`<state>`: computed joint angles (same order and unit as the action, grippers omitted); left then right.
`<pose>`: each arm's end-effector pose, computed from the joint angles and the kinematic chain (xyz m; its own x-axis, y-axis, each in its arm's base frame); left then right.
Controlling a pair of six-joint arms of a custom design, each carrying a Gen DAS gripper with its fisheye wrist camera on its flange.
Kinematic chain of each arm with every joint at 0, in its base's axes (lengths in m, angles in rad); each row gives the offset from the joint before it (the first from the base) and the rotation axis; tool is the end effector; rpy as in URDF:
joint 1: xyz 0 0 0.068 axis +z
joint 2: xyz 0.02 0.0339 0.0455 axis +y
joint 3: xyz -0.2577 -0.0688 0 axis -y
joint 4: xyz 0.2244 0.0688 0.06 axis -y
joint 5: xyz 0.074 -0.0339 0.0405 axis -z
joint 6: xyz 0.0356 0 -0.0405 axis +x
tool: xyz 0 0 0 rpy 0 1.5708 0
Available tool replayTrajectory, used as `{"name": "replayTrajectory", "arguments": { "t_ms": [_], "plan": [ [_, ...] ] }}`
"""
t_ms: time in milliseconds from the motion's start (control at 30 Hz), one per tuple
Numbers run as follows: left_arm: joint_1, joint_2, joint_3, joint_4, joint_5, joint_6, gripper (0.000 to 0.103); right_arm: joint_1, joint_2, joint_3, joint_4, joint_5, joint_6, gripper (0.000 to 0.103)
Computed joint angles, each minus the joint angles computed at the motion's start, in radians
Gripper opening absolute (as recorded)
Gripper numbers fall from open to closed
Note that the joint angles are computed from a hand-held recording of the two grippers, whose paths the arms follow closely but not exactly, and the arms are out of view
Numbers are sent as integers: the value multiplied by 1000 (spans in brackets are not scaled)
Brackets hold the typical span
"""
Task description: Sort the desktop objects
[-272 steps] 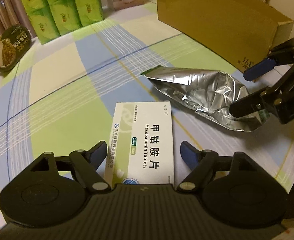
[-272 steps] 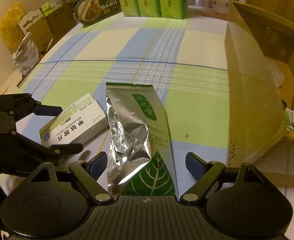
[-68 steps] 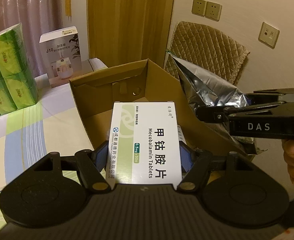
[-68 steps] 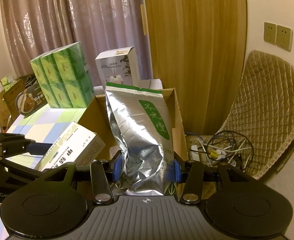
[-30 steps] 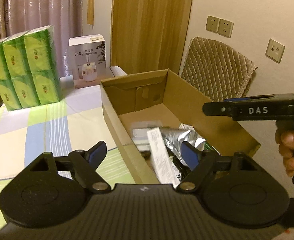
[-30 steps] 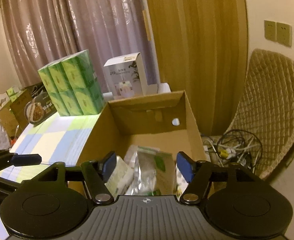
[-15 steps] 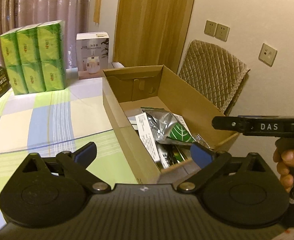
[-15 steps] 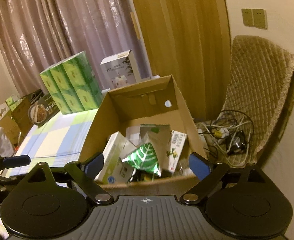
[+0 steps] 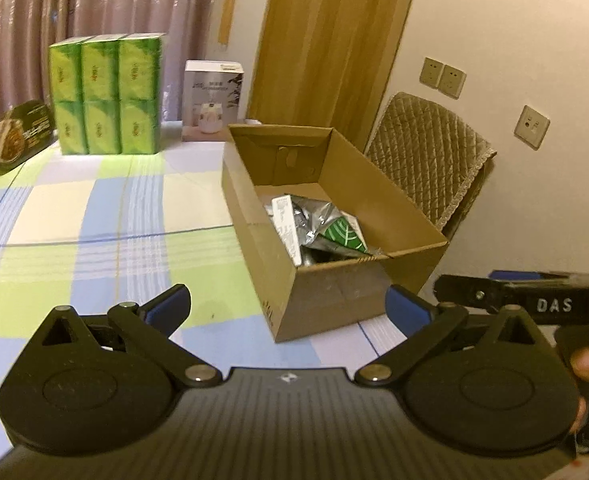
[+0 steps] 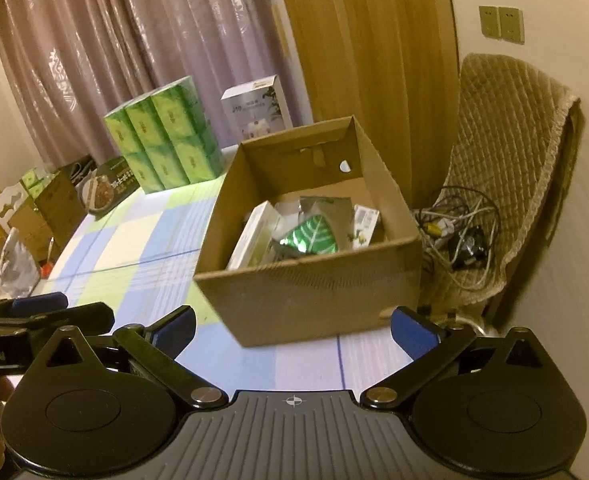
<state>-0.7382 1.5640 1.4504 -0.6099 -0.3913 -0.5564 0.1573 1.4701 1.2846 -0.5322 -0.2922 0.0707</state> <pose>0.2518 -0.2108 0.3346 -0.6327 -0.0844 -0.7698 0.0901 0.9793 -0.1814 0.3017 0.0582 0.3164 -0.6737 -0.0384 -0.7381 -0.3175 0.9168 0.2422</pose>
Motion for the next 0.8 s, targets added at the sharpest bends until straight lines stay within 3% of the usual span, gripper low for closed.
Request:
{"name": "replayTrajectory", "arguments": {
  "t_ms": [333, 800],
  "plan": [
    [-73, -45, -5, -78, -51, -91, 102, 27, -150, -94, -28, 88, 10, 101],
    [-118, -30, -20, -123, -111, -148, 102, 48, -211, -132, -37, 133, -16, 101]
  ]
}}
